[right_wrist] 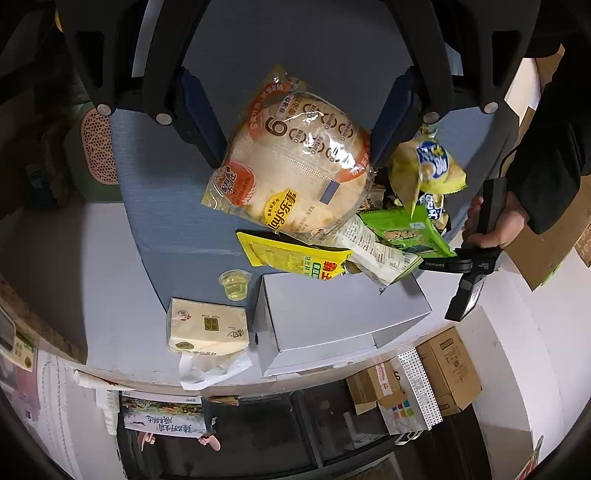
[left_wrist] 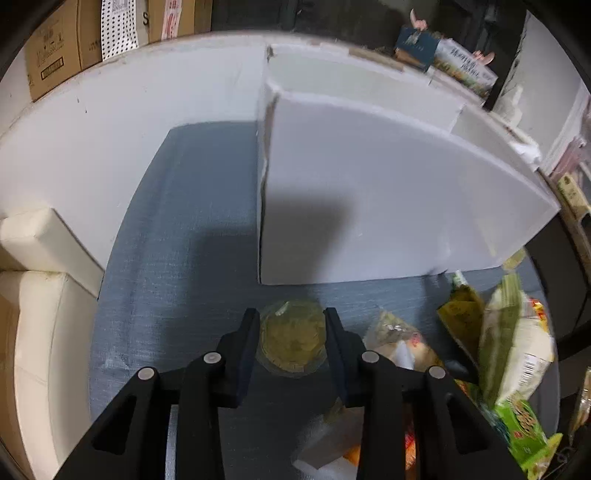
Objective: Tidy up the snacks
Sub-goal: 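Grasp the round bread packet with the right tool while the left tool grasps a jelly cup, then drop the bread packet and jelly cup into the white box with both tools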
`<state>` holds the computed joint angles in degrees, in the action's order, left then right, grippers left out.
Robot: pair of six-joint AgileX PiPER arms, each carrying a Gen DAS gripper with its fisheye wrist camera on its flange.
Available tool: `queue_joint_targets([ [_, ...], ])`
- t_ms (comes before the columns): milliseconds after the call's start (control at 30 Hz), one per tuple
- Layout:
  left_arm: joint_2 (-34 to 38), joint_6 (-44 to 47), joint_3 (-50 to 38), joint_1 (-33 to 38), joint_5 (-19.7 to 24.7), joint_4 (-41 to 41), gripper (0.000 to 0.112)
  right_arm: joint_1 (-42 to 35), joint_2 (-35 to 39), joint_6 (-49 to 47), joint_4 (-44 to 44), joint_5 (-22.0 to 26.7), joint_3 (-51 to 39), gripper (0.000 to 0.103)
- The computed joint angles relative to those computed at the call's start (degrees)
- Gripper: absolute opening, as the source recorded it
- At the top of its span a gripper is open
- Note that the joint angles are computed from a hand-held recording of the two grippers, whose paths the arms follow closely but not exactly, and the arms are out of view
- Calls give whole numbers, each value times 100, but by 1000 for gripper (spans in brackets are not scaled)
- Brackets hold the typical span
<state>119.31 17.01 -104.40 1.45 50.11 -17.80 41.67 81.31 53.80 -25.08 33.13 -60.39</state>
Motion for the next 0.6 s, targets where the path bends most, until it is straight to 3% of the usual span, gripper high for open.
queue_joint_targets([
  [133,-538,328,576,132,-330,-359,39,47,37,-19,15,-15,-87,82],
  [300,-1490,1196,1491,461,-781,-1581,39,31,178,-66,-80,27,-508,82],
  [467,-1846,1520,1211,489,-814,-2070,39,-265,765,-874,399,173,-1622,82],
  [600,-1788,1340,483,271,-587,-1854,39,-551,1501,-1681,864,436,-3001,82],
])
